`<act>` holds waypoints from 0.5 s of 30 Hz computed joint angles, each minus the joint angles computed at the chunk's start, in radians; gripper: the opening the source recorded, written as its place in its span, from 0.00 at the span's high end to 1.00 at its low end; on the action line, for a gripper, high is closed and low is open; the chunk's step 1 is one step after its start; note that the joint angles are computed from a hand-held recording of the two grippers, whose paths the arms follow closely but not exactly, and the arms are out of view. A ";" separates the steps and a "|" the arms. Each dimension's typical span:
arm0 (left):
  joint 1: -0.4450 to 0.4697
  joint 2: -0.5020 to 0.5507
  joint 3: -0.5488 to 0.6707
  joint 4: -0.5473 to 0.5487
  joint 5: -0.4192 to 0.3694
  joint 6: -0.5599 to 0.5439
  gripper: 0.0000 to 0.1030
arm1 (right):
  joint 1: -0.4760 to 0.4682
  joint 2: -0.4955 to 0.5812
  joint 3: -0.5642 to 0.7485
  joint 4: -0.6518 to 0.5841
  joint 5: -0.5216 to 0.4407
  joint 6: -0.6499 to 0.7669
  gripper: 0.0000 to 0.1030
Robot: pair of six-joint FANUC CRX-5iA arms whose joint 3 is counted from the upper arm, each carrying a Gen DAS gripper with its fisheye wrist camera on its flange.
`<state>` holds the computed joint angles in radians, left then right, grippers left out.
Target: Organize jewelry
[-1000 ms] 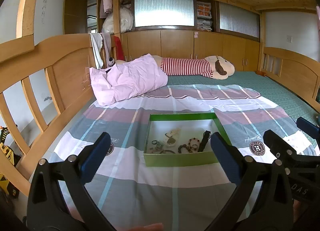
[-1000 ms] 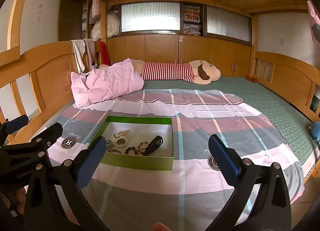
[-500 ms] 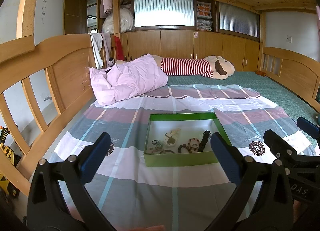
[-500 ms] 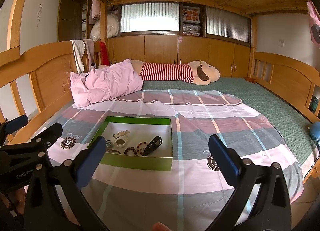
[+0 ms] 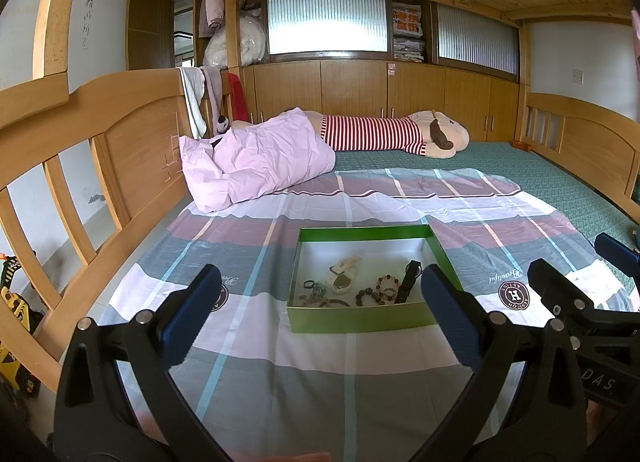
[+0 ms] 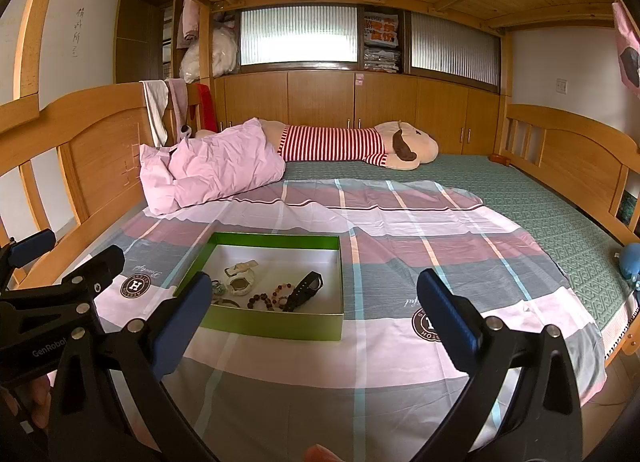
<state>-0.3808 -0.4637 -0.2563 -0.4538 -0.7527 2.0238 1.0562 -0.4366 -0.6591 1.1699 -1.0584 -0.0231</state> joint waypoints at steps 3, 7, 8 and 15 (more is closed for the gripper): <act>-0.001 0.001 0.001 -0.002 -0.001 0.002 0.04 | 0.000 -0.001 -0.001 0.001 0.001 0.000 0.03; -0.002 0.000 0.001 -0.003 -0.001 0.003 0.04 | 0.000 -0.001 -0.001 0.002 0.000 0.000 0.03; -0.003 0.001 0.002 -0.003 -0.002 0.003 0.04 | -0.001 -0.001 -0.001 0.001 0.001 0.001 0.03; -0.001 0.000 0.000 0.001 0.000 -0.002 0.04 | 0.000 -0.003 -0.001 -0.006 -0.004 0.003 0.03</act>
<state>-0.3817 -0.4636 -0.2563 -0.4527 -0.7531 2.0213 1.0560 -0.4401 -0.6600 1.1643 -1.0622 -0.0205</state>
